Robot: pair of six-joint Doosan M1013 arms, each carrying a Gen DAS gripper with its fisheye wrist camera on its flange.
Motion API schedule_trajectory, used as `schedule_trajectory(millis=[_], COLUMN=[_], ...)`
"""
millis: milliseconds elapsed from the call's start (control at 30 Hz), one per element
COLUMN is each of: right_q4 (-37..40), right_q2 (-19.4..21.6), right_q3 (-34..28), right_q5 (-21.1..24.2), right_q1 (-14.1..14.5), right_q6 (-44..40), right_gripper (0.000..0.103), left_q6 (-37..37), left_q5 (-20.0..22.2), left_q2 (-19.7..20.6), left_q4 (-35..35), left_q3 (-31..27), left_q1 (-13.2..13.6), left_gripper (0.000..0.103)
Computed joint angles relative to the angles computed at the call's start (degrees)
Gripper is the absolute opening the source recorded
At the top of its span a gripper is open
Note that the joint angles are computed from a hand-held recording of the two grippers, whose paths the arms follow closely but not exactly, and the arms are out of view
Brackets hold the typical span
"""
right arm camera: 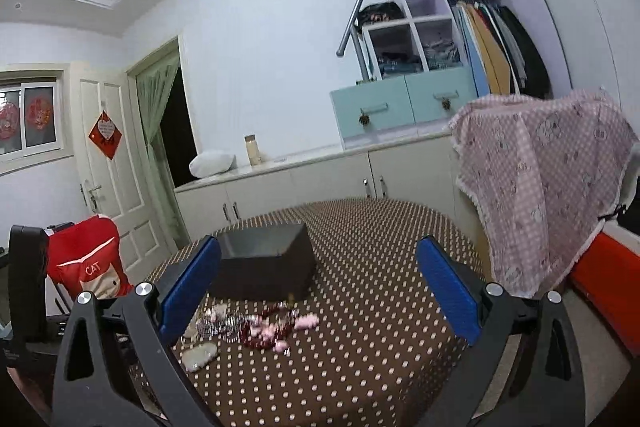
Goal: Organize jewelry
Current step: 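Move the left tool back to the jewelry pile and lower onto the jade carving, then close the left tool on the pale jade carving while the right tool grips a pink charm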
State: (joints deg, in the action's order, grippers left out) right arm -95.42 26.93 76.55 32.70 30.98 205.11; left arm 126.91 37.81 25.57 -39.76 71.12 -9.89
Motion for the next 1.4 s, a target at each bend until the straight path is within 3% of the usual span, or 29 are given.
schedule_trajectory(millis=[133,200,300,367,400,467,500,667,900,1033,1100,1167,1300,1400], right_q4=[-1.8,-2.2,-2.4,-0.1,1.1,2.1,3.8,11.2,25.7,41.5,39.5,40.5,42.3,43.0], right_q2=[0.3,0.4,0.6,1.0,1.2,1.6,1.9,2.8,4.7,6.7,7.0,6.8,5.8,5.6], right_q3=[0.7,0.8,1.0,0.5,0.1,-0.2,-0.5,-1.8,-4.8,-8.3,-8.4,-8.1,-6.5,-6.3], right_q5=[0.1,-0.8,-2.2,-3.1,-3.1,-3.2,-3.9,-7.6,-9.8,-7.1,-6.2,-6.9,-10.3,-11.2], right_q1=[0.2,0.2,0.1,0.1,0.1,0.2,0.0,-0.8,-1.3,-1.4,-1.2,-1.3,-2.0,-2.2], right_q6=[2.1,2.3,2.9,0.3,-1.3,-2.8,-4.5,-10.9,-28.9,-47.0,-46.0,-47.6,-46.7,-46.6], right_gripper=[0.095,0.095,0.092,0.088,0.083,0.077,0.074,0.052,0.035,0.022,0.013,0.011,0.011,0.011], left_q6=[2.2,2.8,2.1,-1.3,-0.6,-0.3,-0.6,1.5,2.7,2.4,2.6,2.9,3.1,3.8], left_q5=[0.4,0.4,0.6,1.6,-0.1,-1.3,-2.5,-3.4,-3.7,-3.7,-3.8,-4.1,-4.3,-4.7], left_q2=[0.4,0.5,1.1,1.8,1.6,1.4,1.2,1.0,0.9,1.1,1.1,1.0,1.0,1.0], left_q4=[-2.5,-2.5,-1.1,2.1,1.8,3.0,3.9,0.1,-3.5,-4.7,-5.2,-5.5,-6.1,-7.2], left_q3=[0.7,0.9,0.8,0.0,0.6,1.1,1.5,2.3,2.8,2.6,2.7,2.9,2.9,2.9], left_q1=[0.1,-0.1,-0.4,-0.8,-1.0,-1.3,-1.5,-1.0,-0.6,-0.4,-0.2,-0.2,-0.1,0.0], left_gripper=[0.083,0.078,0.067,0.052,0.050,0.033,0.031,0.029,0.029,0.029,0.029,0.029,0.029,0.022])
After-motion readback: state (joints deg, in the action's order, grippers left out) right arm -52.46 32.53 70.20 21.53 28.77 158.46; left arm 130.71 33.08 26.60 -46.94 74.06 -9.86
